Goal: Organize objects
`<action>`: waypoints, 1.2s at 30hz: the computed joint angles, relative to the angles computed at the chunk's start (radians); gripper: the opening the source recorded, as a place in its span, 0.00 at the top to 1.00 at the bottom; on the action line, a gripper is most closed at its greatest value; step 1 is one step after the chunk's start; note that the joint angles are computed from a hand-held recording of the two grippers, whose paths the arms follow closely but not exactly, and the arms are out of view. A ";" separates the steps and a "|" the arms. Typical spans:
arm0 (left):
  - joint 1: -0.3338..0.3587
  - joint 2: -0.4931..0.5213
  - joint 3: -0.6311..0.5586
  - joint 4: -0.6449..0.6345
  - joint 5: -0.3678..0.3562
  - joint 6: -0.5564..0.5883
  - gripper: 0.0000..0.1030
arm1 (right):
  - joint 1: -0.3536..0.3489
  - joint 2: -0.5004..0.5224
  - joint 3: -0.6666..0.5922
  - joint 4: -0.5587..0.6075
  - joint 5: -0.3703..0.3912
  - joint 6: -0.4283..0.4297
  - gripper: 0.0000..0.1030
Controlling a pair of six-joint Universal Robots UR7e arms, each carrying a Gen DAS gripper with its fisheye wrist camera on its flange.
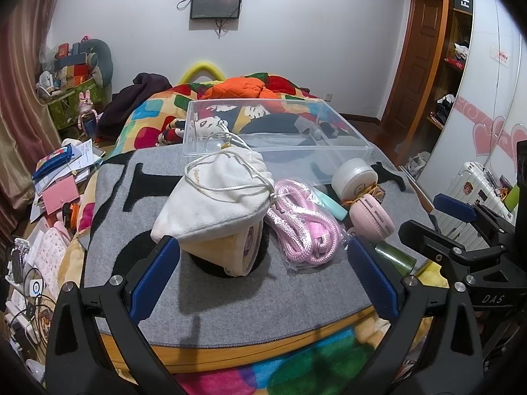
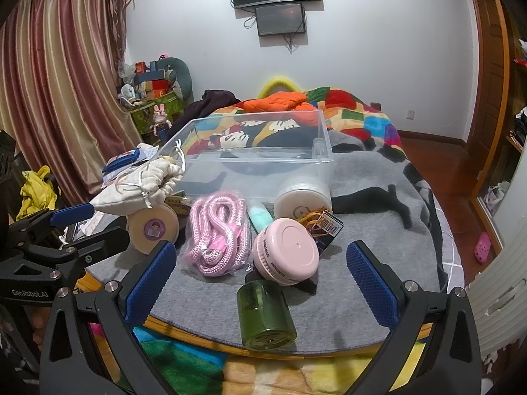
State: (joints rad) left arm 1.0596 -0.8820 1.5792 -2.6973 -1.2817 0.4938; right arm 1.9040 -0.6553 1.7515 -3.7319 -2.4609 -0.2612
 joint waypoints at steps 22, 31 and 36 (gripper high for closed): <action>-0.001 0.034 -0.059 0.039 0.039 -0.012 0.00 | -0.023 -0.025 0.010 0.021 0.005 0.011 0.00; 0.005 0.086 -0.139 0.090 0.059 -0.037 0.00 | -0.043 -0.039 -0.009 0.027 0.005 -0.025 0.00; 0.009 0.125 -0.192 0.116 0.076 -0.048 0.00 | -0.067 -0.052 -0.010 0.062 0.019 -0.002 0.00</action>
State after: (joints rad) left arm 1.0690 -0.7575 1.3867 -2.5817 -1.2061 0.4460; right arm 1.8366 -0.7070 1.7414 -3.6695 -2.4422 -0.2634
